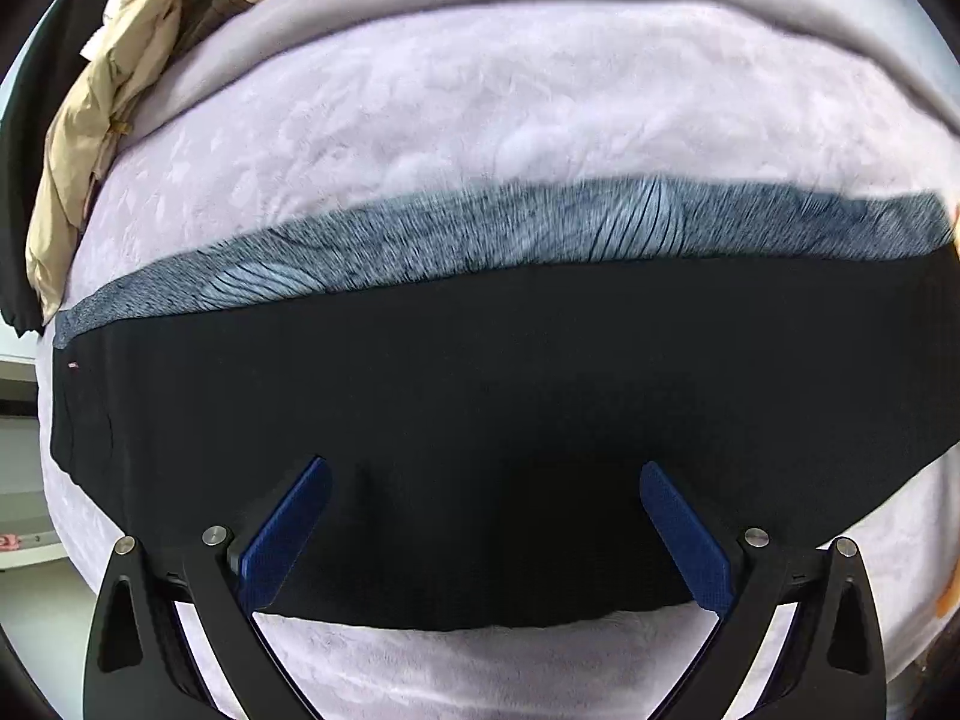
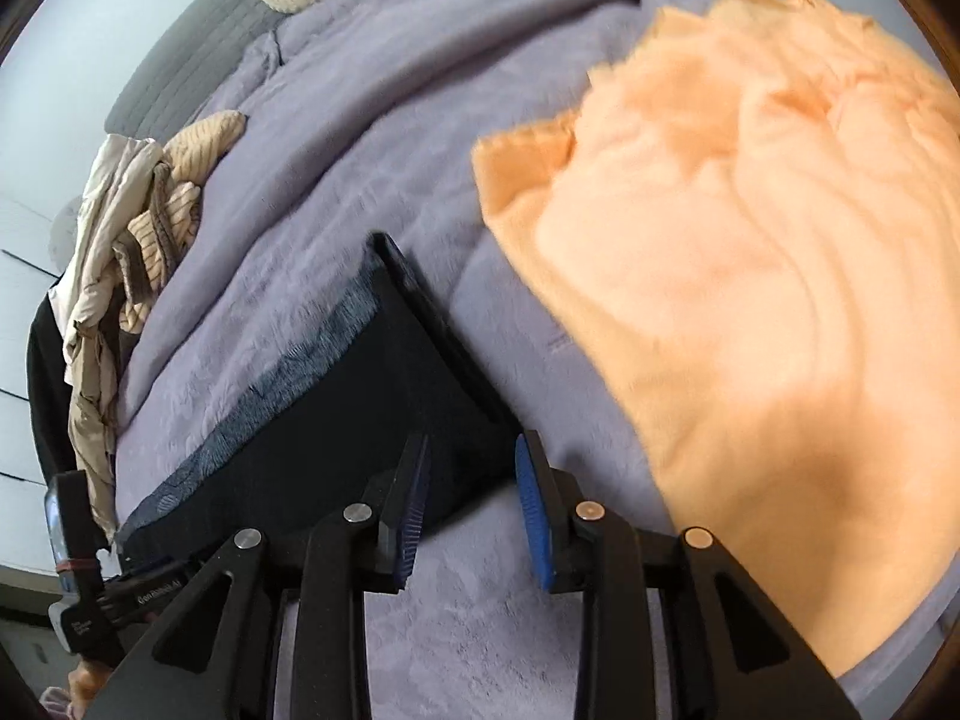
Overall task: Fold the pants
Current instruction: 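Lift the folded end with the right gripper and fold it over again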
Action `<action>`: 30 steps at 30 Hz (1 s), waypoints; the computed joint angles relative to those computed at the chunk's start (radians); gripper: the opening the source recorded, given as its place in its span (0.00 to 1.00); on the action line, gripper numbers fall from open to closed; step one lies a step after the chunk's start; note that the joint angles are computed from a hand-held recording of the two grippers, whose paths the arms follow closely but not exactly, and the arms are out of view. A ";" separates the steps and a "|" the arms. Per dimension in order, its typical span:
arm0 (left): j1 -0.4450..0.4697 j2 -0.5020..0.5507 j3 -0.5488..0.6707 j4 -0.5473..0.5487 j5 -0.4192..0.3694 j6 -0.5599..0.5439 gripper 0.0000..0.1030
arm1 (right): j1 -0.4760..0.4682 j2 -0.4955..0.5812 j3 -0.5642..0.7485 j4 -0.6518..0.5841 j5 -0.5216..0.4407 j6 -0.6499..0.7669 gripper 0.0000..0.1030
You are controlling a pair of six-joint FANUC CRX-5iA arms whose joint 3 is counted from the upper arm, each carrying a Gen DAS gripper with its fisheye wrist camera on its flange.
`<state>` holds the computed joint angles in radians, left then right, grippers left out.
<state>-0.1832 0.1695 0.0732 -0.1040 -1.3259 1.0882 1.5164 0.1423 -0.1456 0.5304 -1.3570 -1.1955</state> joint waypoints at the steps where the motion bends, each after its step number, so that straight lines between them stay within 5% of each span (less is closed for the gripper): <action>1: -0.001 0.005 -0.005 -0.005 0.000 0.005 1.00 | -0.012 -0.005 -0.004 0.018 0.005 0.030 0.32; 6: 0.011 0.007 -0.028 0.008 0.030 0.009 1.00 | -0.092 -0.012 -0.027 -0.036 0.133 0.171 0.29; 11: 0.022 0.012 -0.036 0.025 0.040 -0.005 1.00 | -0.030 -0.062 -0.126 0.036 0.195 -0.082 0.33; 15: 0.015 0.030 -0.024 0.018 0.041 0.006 1.00 | 0.009 -0.067 -0.145 0.101 0.236 -0.163 0.57; 22: 0.010 0.004 -0.057 0.021 0.055 -0.003 1.00 | 0.016 -0.047 -0.221 0.233 0.388 -0.342 0.57; 30: 0.025 -0.002 -0.100 0.047 0.100 -0.025 1.00 | 0.007 -0.046 -0.299 0.360 0.431 -0.508 0.57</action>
